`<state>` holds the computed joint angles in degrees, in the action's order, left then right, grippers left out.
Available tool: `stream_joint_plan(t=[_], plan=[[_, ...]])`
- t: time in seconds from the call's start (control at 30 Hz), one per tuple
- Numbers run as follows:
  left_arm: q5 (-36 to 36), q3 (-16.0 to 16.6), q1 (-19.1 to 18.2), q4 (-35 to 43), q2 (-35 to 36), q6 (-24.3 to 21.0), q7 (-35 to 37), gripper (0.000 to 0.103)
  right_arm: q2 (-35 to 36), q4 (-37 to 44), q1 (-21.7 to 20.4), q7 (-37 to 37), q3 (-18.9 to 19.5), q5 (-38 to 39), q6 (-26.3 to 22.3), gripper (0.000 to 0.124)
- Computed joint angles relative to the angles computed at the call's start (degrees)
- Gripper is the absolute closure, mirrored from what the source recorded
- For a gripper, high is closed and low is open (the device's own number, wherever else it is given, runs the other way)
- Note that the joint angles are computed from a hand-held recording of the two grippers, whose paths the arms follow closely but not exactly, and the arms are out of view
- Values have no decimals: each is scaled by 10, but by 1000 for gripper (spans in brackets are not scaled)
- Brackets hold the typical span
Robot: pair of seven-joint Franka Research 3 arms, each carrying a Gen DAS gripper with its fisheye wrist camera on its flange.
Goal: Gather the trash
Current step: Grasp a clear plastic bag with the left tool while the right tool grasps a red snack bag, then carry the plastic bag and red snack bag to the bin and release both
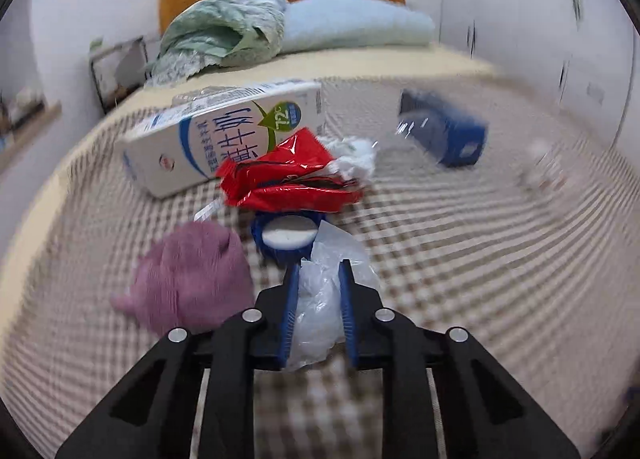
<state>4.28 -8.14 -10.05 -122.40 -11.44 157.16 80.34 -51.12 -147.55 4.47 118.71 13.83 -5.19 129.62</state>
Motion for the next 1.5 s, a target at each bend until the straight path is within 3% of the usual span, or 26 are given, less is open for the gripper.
stream_joint_plan(t=[0.1, 0.17, 0.33, 0.4, 0.43, 0.57, 0.8, 0.83, 0.87, 0.9, 0.97, 1.17, 1.4, 1.5], plan=[[-70, 26, -19, -22, -40, -7, 24, 86, 55, 33, -3, -11, 4, -10, 40, 65], [-131, 61, -33, -27, -56, -4, 65, 86, 109, 68, -4, -24, 6, -21, 76, 65], [-154, 91, 22, -2, -49, -2, 58, 86, 265, 184, 26, -78, -10, -23, 179, 65], [-161, 95, 46, 5, -41, -7, 30, 86, 325, 239, 52, -95, -27, -31, 183, 65], [-190, 109, 46, 12, -32, -23, 34, 86, 375, 289, 44, -125, -12, -28, 185, 65], [-285, 124, 60, 36, -7, -87, 53, 86, 525, 459, 80, -150, -19, -108, 144, 66], [-312, 101, 85, 31, -10, -89, 73, 86, 720, 712, 154, -155, -63, -131, 20, 66], [-312, 100, 87, 32, -8, -93, 72, 86, 741, 741, 159, -165, -66, -117, -1, 71], [-314, 100, 90, 34, -7, -97, 71, 86, 754, 760, 164, -169, -72, -107, -16, 99], [-320, 102, 91, 35, -7, -101, 77, 86, 761, 773, 167, -162, -78, -95, -25, 115], [-313, 98, 98, 37, -6, -101, 73, 86, 733, 738, 171, -141, -92, -76, 12, 120], [-310, 94, 96, 34, -17, -87, 92, 86, 593, 596, 178, -86, -126, -70, 109, 121], [-284, 84, 57, 14, -78, -84, 113, 86, 392, 419, 122, -50, -103, -68, 110, 122], [-296, 89, 15, -8, -136, -112, 130, 86, 296, 326, 94, -37, -90, -65, 110, 122]])
